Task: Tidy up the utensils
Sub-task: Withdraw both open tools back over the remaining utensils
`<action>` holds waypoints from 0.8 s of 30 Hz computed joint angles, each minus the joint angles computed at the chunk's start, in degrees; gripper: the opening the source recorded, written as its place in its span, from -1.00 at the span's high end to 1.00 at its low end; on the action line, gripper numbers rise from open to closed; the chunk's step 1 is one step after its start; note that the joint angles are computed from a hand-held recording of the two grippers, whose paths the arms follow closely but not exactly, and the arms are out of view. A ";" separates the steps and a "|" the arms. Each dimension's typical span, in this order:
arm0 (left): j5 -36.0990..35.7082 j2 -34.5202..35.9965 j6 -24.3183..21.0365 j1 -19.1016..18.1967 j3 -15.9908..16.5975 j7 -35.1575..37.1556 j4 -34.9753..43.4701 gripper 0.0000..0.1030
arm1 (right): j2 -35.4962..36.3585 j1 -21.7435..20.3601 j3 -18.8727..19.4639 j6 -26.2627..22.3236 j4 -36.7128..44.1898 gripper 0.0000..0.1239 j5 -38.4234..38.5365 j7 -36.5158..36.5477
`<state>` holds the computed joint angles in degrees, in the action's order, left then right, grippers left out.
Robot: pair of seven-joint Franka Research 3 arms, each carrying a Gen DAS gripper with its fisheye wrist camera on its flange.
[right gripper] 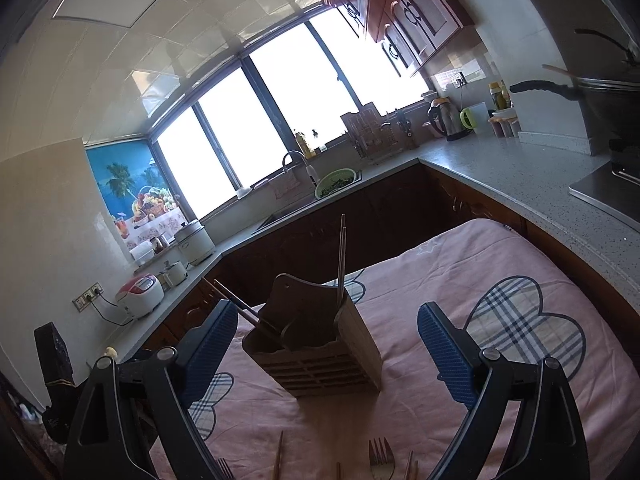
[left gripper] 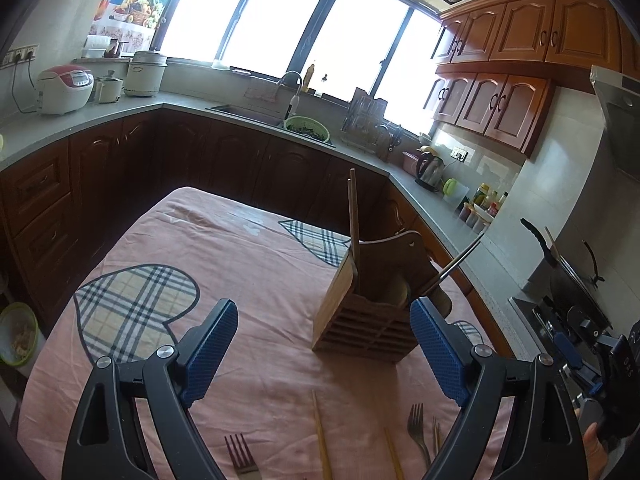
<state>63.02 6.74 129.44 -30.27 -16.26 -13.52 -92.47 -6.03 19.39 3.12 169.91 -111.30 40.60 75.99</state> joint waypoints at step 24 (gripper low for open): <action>-11.65 -6.53 -7.78 -0.51 -5.55 3.72 -4.20 -0.71 | -15.07 -1.11 1.48 -3.23 -18.10 -0.51 -14.68 11.94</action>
<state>51.37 0.21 121.66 -30.78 -21.81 -9.80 -96.67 -21.10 18.28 4.60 166.68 -129.40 25.91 87.94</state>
